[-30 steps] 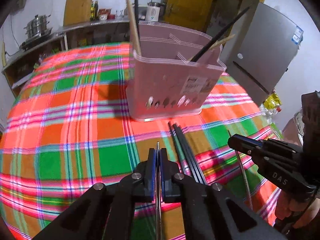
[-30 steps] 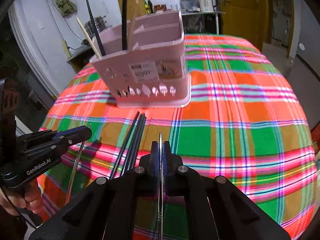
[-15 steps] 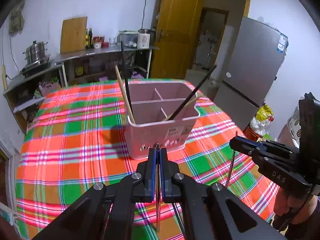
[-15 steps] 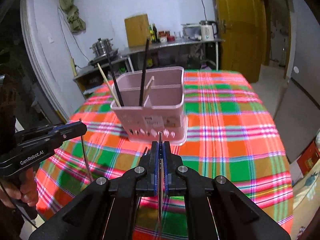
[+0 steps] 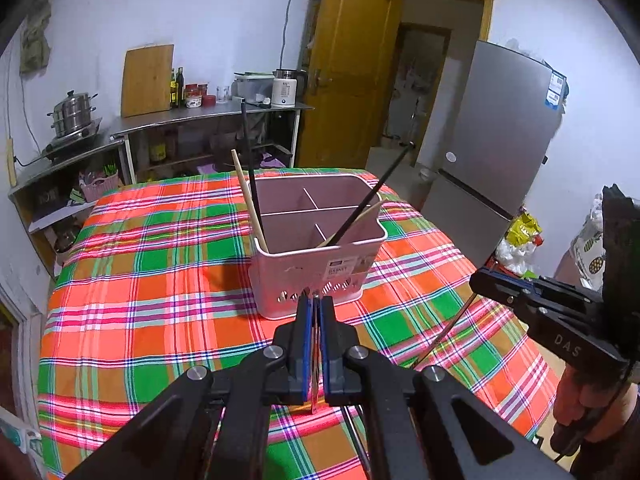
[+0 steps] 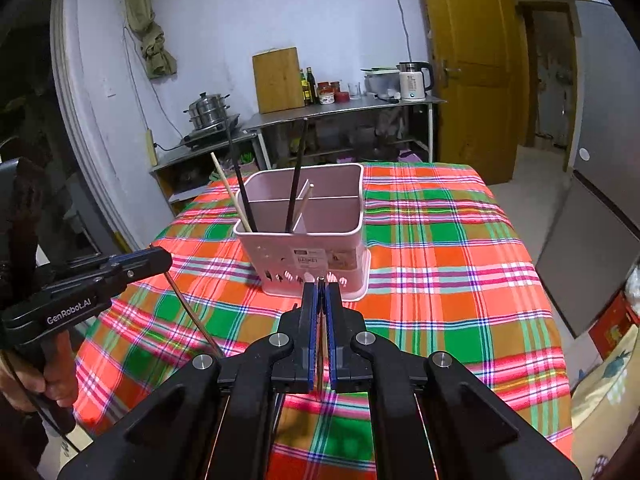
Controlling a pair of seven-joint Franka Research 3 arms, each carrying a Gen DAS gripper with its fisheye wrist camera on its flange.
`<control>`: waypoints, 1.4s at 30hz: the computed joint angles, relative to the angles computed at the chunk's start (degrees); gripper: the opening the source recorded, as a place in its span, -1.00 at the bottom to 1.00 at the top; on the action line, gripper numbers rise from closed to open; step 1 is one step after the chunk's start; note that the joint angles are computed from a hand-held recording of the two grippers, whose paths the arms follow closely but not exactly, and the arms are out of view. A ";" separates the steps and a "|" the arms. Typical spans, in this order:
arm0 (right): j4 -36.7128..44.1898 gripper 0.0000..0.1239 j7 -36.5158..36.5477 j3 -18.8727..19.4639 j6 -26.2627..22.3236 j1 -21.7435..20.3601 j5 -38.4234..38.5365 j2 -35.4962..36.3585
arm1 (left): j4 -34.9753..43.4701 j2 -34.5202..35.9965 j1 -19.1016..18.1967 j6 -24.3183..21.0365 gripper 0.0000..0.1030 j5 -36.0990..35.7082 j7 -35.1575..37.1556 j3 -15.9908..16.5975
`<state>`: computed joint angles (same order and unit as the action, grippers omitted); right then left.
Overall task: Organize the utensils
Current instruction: 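Lift the metal chopsticks upright with both tools and carry them over the basket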
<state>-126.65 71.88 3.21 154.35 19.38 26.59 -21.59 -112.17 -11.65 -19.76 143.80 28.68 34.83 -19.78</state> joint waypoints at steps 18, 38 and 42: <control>2.03 -0.94 -1.89 -0.54 0.15 1.51 2.52 -0.65 | 1.65 -1.49 0.35 -0.95 -0.94 -5.27 4.08 1.11; 19.59 -0.94 -1.49 1.41 6.01 2.49 3.18 11.55 | 19.36 6.94 3.39 -2.34 -0.94 -0.31 5.54 2.90; 21.95 -0.94 -1.18 1.73 6.93 2.45 3.33 13.61 | 21.76 9.03 3.29 -2.10 -0.94 0.63 5.31 3.61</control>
<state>-104.70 70.70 4.94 161.28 21.83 29.92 -7.99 -90.42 -2.62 -16.47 141.70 29.31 40.13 -16.17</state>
